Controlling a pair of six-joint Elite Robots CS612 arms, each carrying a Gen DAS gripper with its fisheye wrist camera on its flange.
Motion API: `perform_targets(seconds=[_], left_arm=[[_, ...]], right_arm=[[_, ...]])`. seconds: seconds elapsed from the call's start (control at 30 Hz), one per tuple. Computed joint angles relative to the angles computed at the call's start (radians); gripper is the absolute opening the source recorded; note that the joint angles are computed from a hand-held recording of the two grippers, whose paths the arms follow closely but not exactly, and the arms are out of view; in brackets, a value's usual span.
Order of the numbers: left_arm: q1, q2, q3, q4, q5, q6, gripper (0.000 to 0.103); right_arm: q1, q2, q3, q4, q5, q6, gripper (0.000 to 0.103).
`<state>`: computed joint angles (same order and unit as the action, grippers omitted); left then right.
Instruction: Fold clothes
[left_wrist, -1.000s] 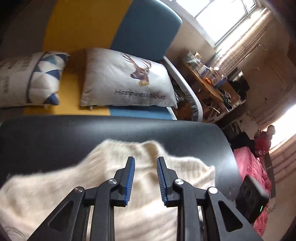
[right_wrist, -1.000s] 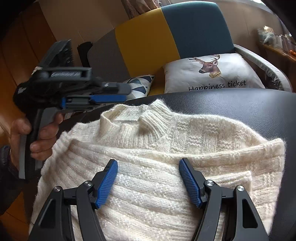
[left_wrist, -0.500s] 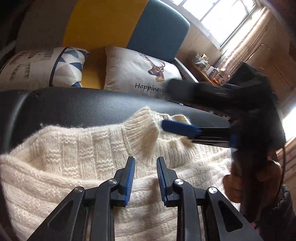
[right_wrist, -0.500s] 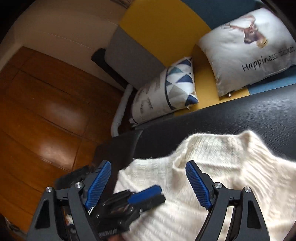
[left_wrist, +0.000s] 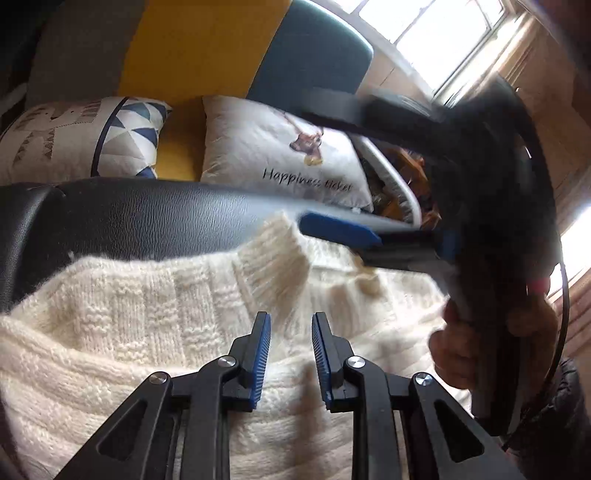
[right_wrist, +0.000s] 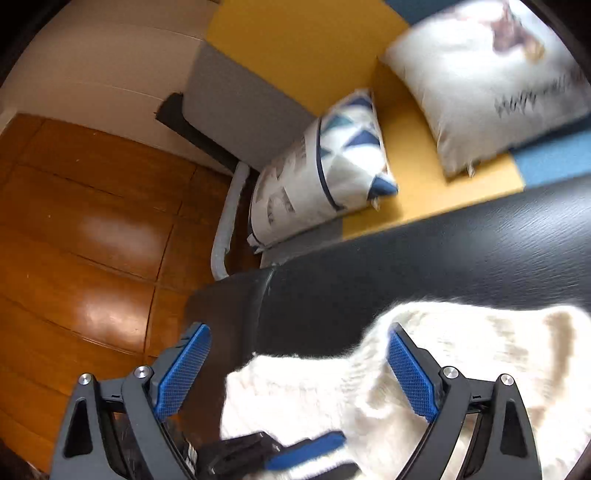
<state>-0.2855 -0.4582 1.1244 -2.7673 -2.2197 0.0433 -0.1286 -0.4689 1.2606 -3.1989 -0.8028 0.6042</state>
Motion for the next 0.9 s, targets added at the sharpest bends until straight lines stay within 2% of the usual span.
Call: perform_targets(seconds=[0.07,0.17,0.23,0.3,0.33,0.4,0.43,0.5,0.63,0.73,0.83,0.9], left_arm=[[0.006,0.010,-0.022,-0.004,-0.037,-0.028,0.022],[-0.003,0.024,-0.064,0.058,-0.014,-0.039,0.023],[-0.013,0.033,-0.083,0.088,0.061,-0.077,0.022],[-0.011,0.049,-0.096,0.085,0.058,-0.136,0.019],[-0.008,0.051,-0.095,0.076,0.045,-0.161,0.019],[-0.004,0.048,-0.093,0.080,0.035,-0.190,0.019],[-0.002,0.042,-0.086,0.080,0.031,-0.201,0.022],[0.004,0.022,-0.054,0.057,0.024,-0.220,0.024],[0.031,-0.040,0.059,-0.022,-0.012,-0.251,0.026],[0.056,-0.100,0.178,-0.079,-0.027,-0.230,0.027],[0.085,-0.162,0.300,-0.118,-0.036,-0.186,0.028],[0.101,-0.200,0.376,-0.128,-0.027,-0.145,0.028]], right_arm=[[-0.013,-0.031,0.059,-0.044,0.017,-0.013,0.095],[-0.031,-0.072,0.147,-0.089,0.003,-0.018,0.101],[-0.037,-0.091,0.194,-0.087,-0.053,-0.017,0.103],[-0.041,-0.103,0.227,-0.048,-0.129,0.007,0.103],[-0.041,-0.100,0.236,-0.049,-0.171,0.021,0.099],[-0.048,-0.085,0.237,-0.127,-0.165,0.054,0.097],[-0.048,-0.087,0.239,-0.131,-0.166,0.062,0.097],[-0.047,-0.092,0.243,-0.132,-0.169,0.075,0.097],[-0.052,-0.133,0.335,-0.243,-0.142,0.087,0.098],[-0.068,-0.196,0.485,-0.347,-0.118,0.073,0.098],[-0.085,-0.266,0.655,-0.420,-0.124,0.054,0.099],[-0.097,-0.313,0.756,-0.413,-0.139,0.025,0.099]])
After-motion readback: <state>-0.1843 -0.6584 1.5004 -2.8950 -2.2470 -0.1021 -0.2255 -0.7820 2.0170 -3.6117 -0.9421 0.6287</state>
